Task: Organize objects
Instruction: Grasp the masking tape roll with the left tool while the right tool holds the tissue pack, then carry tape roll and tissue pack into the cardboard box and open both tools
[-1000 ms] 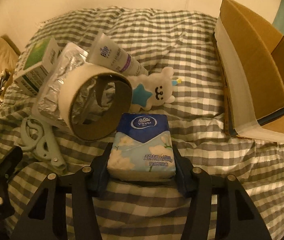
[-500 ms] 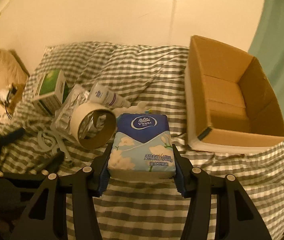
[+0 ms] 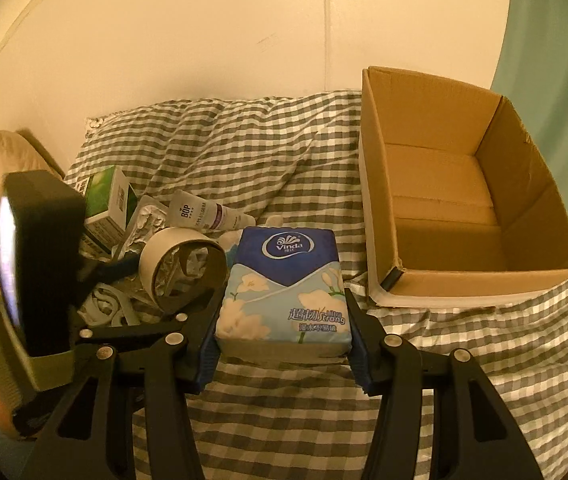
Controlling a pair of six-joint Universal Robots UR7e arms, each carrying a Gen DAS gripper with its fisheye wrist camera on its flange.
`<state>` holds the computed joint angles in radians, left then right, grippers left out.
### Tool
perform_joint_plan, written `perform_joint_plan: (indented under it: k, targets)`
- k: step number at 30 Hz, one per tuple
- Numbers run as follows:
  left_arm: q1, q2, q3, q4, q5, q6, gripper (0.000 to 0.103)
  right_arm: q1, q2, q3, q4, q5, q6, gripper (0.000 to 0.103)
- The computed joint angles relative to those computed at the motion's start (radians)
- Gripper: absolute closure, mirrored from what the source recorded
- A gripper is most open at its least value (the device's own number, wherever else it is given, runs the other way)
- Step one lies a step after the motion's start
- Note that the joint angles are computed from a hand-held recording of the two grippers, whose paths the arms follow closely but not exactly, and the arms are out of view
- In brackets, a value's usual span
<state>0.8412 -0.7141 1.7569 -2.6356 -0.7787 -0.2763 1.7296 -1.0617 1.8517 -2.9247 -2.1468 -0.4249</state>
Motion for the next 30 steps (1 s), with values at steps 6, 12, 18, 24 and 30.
perform_joint_plan:
  k: [6,12,18,24,30]
  targets:
    - [-0.042,-0.089,0.066,0.04,-0.007,-0.036,0.072,0.008,-0.016,0.006,-0.002,0.017,0.002,0.051]
    - [-0.12,-0.169,0.074,0.16,0.043,-0.113,0.072,0.052,-0.052,0.027,-0.018,0.024,-0.021,0.051]
    - [-0.202,-0.203,0.005,0.356,0.087,-0.213,0.072,0.112,-0.115,0.042,-0.016,0.015,-0.065,0.051]
    - [-0.254,-0.166,-0.077,0.311,0.136,-0.152,0.072,0.171,-0.175,0.027,-0.052,-0.029,-0.163,0.051]
    - [-0.258,-0.069,-0.239,0.281,0.152,-0.108,0.072,0.185,-0.202,-0.051,-0.074,-0.019,-0.209,0.051]
